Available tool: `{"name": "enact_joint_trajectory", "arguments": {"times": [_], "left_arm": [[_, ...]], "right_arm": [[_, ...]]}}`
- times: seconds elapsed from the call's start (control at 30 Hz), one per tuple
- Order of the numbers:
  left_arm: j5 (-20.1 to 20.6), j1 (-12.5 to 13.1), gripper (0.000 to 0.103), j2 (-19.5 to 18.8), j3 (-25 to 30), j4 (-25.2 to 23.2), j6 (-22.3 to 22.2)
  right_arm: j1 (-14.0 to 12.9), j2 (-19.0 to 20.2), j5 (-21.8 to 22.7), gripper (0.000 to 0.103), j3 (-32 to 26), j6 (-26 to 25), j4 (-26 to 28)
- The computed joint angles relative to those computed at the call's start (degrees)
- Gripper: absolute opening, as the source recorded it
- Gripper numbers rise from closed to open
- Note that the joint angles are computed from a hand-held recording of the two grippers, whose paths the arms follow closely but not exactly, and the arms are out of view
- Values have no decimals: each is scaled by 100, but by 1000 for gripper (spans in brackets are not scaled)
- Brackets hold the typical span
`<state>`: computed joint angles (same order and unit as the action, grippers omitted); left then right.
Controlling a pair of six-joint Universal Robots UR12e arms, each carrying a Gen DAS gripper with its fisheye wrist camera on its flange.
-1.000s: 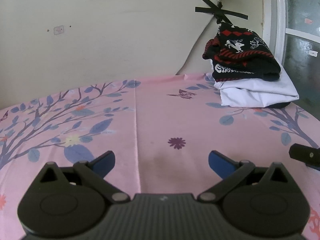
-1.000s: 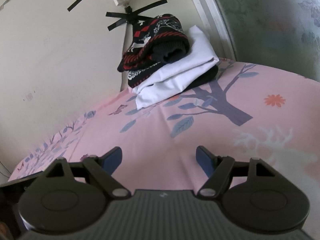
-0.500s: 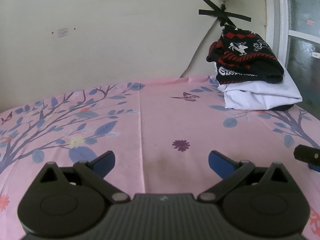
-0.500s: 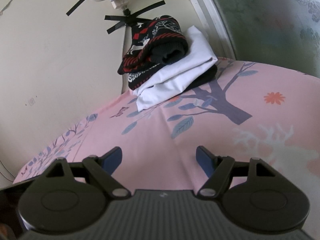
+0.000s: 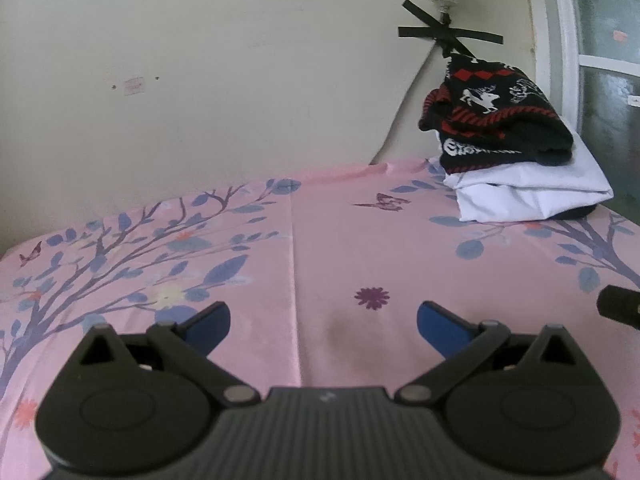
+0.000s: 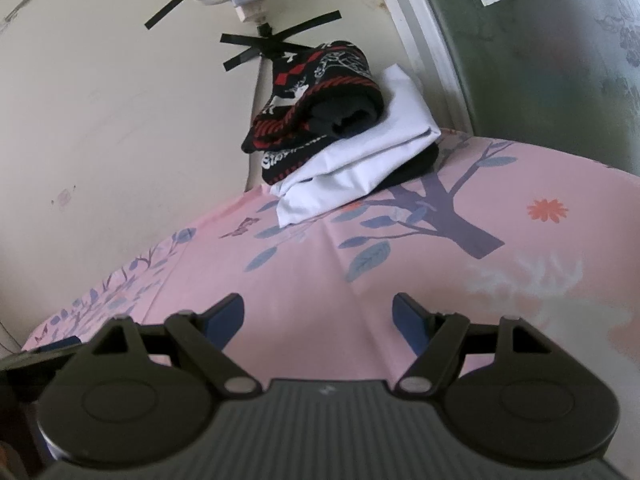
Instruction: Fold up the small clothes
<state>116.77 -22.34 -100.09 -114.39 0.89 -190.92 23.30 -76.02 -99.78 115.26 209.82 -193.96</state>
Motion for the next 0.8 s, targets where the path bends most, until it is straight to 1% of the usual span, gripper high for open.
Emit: {"name": "enact_joint_trajectory", "arguments": {"times": [0.2, 0.27, 0.63, 0.8], "left_arm": [[207, -23, 103, 1, 19, -44, -59], [269, -37, 103, 5, 36, -127, -75], [185, -24, 103, 33, 30, -221, -27], [84, 9, 103, 71, 30, -370, -87]], "right_arm": [[18, -8, -35, 68, 11, 37, -11], [18, -10, -35, 68, 14, 46, -11], [19, -23, -22, 68, 15, 96, 12], [0, -21, 20, 68, 12, 115, 17]]}}
